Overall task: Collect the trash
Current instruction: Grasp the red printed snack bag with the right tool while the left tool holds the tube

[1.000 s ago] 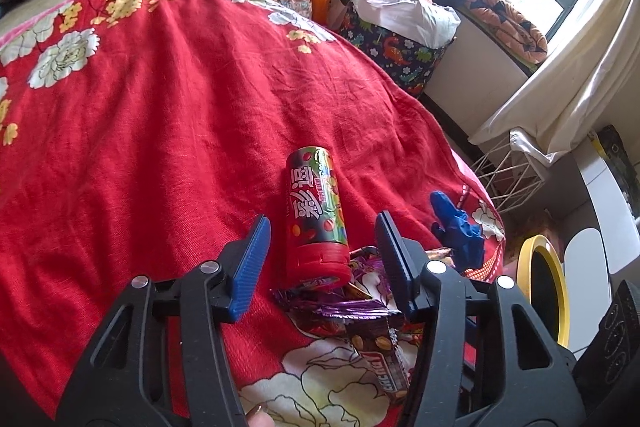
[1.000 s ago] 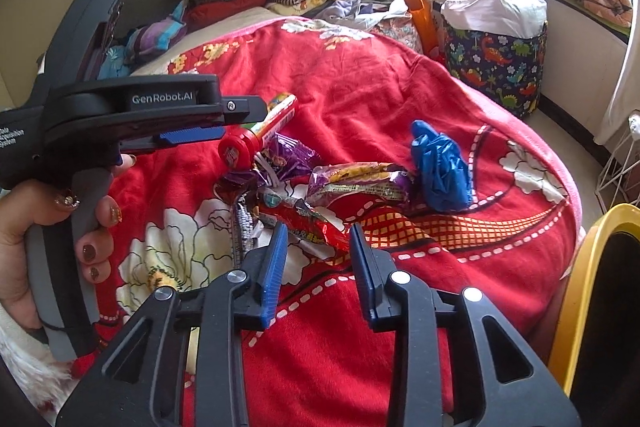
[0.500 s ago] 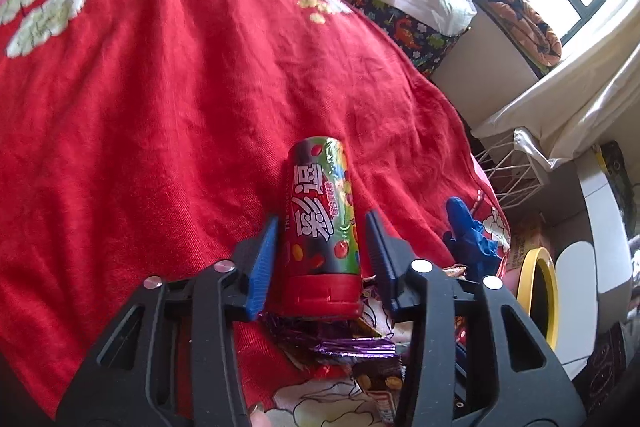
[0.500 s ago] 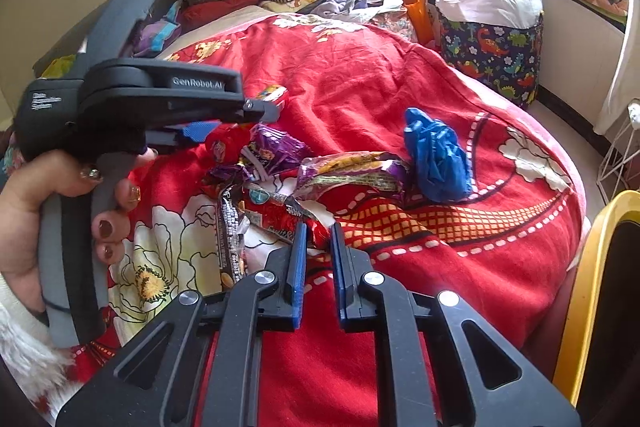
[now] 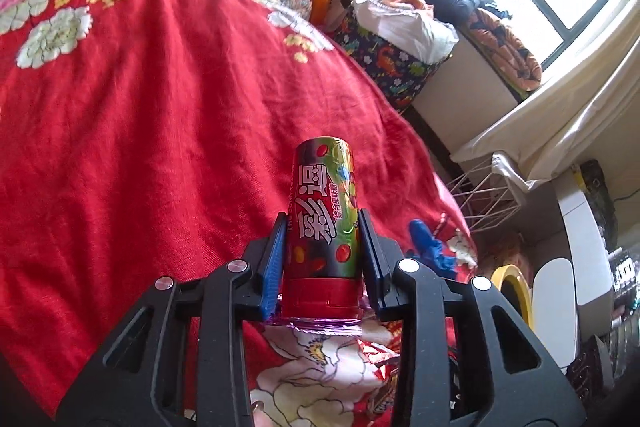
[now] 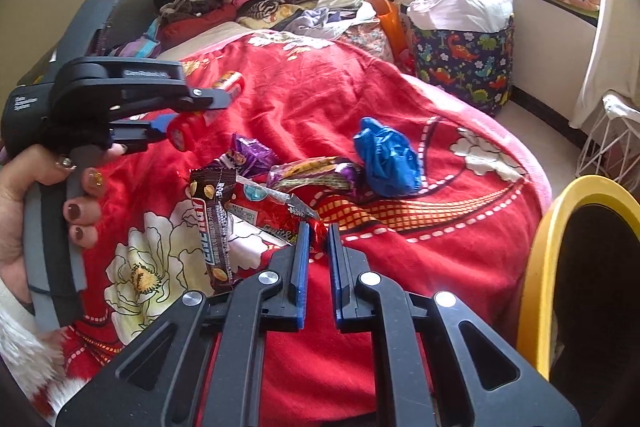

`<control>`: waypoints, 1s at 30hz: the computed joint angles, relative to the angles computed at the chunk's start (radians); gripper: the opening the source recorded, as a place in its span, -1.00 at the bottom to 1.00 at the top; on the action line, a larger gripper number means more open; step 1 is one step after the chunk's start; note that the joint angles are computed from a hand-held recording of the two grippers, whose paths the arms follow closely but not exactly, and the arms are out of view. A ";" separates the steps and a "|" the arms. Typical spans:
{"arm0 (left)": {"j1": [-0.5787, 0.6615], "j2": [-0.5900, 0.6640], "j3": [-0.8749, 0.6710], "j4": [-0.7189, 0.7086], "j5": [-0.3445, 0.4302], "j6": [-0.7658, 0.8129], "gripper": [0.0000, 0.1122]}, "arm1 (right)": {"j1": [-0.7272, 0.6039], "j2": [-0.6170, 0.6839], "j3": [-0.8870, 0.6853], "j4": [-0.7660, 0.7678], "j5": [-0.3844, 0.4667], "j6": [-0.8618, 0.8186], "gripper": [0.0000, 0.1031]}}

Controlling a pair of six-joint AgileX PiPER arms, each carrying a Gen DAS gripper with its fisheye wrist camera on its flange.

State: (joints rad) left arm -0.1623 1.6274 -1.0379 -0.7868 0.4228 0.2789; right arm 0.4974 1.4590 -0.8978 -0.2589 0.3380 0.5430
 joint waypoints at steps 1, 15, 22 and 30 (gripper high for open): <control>-0.002 -0.004 -0.001 -0.003 0.001 0.003 -0.52 | 0.004 -0.009 0.004 -0.043 0.008 0.046 -0.82; -0.066 -0.079 -0.002 0.054 -0.009 -0.037 -0.52 | -0.019 -0.109 0.012 -0.154 0.037 0.174 -0.82; -0.106 -0.107 -0.009 0.100 -0.017 -0.076 -0.52 | -0.038 -0.153 0.013 -0.169 0.050 0.194 -0.82; -0.148 -0.120 -0.021 0.140 -0.022 -0.116 -0.52 | -0.047 -0.206 0.038 -0.201 0.063 0.234 -0.82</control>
State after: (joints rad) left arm -0.3104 1.5077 -1.0590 -0.6470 0.4008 0.1626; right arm 0.4502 1.2535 -0.8600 -0.4596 0.4012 0.7767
